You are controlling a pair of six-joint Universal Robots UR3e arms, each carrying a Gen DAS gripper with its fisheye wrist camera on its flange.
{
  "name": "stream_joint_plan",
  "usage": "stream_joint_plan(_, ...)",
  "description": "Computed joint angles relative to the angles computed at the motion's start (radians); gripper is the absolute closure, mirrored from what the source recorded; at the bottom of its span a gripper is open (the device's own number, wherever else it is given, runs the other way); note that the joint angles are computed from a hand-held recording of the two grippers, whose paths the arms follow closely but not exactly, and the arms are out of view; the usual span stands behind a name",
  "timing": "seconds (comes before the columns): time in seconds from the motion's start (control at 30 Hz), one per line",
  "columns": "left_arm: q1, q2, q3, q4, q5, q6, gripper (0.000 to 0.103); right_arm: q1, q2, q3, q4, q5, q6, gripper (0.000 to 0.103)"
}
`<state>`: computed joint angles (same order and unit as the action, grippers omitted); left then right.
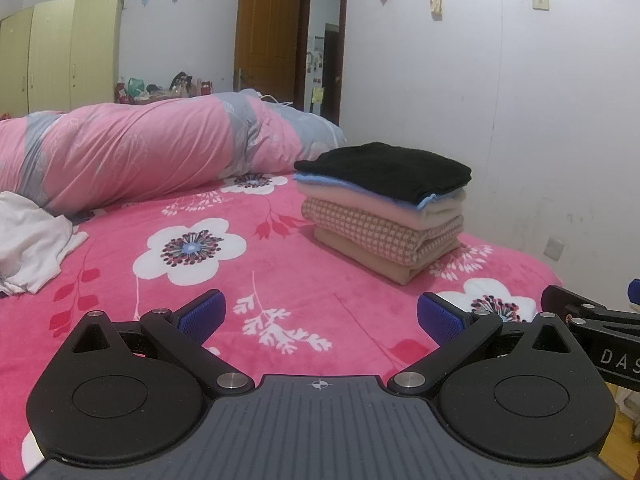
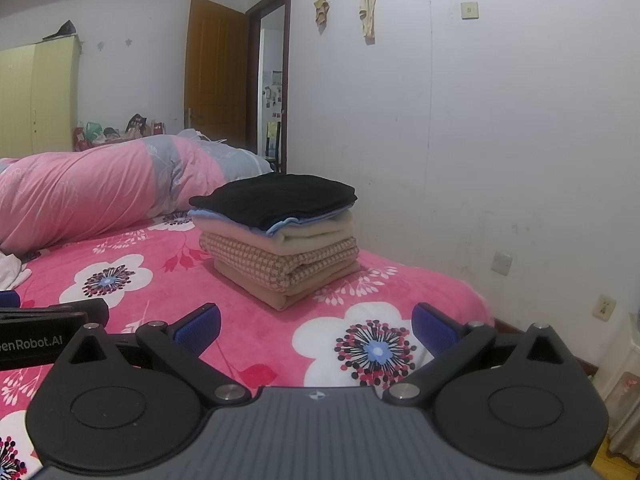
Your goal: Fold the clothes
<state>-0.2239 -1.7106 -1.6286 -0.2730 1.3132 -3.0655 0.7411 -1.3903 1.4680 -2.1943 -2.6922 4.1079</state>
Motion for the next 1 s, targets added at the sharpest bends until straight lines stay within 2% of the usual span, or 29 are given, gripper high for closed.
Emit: stream_joint_plan(1.0,0.002,0.007,-0.016,0.007,0.0,0.0,0.0,0.004,0.005,-0.004,0.003,-0.003,0.004,0.0)
